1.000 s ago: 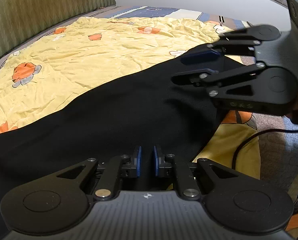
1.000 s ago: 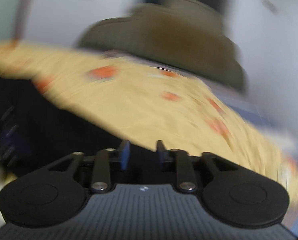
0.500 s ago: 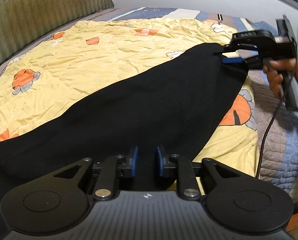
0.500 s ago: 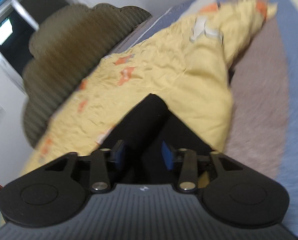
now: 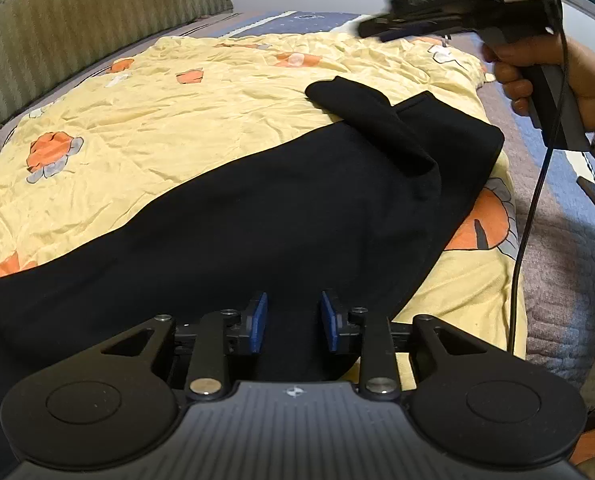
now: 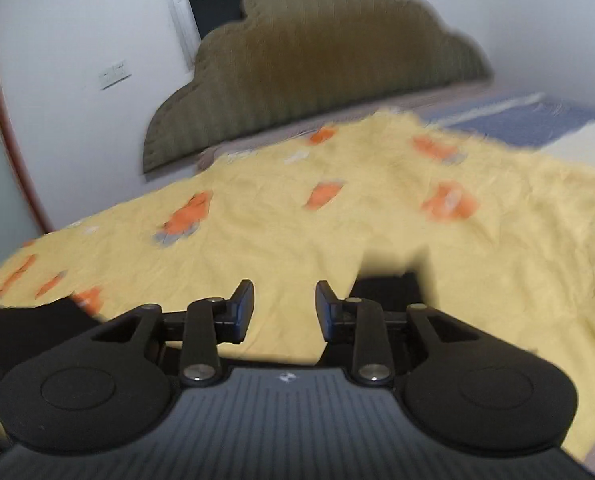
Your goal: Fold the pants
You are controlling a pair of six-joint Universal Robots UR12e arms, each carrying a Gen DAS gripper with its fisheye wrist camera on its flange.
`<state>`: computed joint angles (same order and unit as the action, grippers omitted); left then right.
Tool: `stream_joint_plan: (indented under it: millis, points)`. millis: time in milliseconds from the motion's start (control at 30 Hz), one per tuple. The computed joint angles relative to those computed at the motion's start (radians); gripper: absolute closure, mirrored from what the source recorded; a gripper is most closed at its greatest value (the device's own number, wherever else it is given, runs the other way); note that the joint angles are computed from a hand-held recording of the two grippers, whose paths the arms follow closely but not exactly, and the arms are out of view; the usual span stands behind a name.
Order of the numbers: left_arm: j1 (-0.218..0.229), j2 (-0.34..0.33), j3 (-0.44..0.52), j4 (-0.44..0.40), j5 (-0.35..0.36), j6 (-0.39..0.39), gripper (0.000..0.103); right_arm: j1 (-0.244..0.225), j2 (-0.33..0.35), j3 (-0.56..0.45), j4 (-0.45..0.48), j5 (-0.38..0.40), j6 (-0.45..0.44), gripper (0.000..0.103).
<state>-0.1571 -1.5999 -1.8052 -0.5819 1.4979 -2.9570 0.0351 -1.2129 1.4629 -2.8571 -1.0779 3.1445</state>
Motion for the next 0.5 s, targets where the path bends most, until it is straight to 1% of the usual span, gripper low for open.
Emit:
stream_joint_plan:
  millis: [33, 67, 100, 167, 233, 267, 400, 500]
  points:
    - [0.001, 0.0, -0.002, 0.004, -0.002, 0.0, 0.073, 0.007, 0.0, 0.003, -0.034, -0.088, 0.03, 0.075]
    - [0.002, 0.0, -0.004, 0.008, -0.004, 0.004, 0.072, 0.006, -0.003, 0.012, -0.055, -0.142, 0.069, 0.074]
    - [0.003, -0.001, -0.004, 0.011, -0.004, 0.006, 0.071, -0.003, -0.005, 0.019, -0.058, -0.17, 0.128, 0.077]
    - [0.002, -0.003, -0.005, 0.019, 0.004, 0.005, 0.062, -0.032, -0.013, 0.039, -0.039, -0.139, 0.228, 0.077]
    - [-0.004, -0.006, -0.007, 0.035, 0.039, -0.004, 0.041, -0.053, -0.021, 0.064, -0.01, -0.104, 0.258, 0.077]
    - [-0.007, -0.008, -0.009, 0.043, 0.056, -0.014, 0.038, -0.058, -0.023, 0.073, -0.003, -0.098, 0.265, 0.077]
    - [0.004, -0.006, -0.01, 0.039, 0.033, -0.041, 0.037, -0.066, -0.013, 0.092, -0.033, -0.028, 0.303, 0.077]
    - [0.0, -0.006, -0.012, 0.046, 0.044, -0.035, 0.037, -0.046, 0.006, 0.067, -0.031, -0.024, 0.253, 0.077]
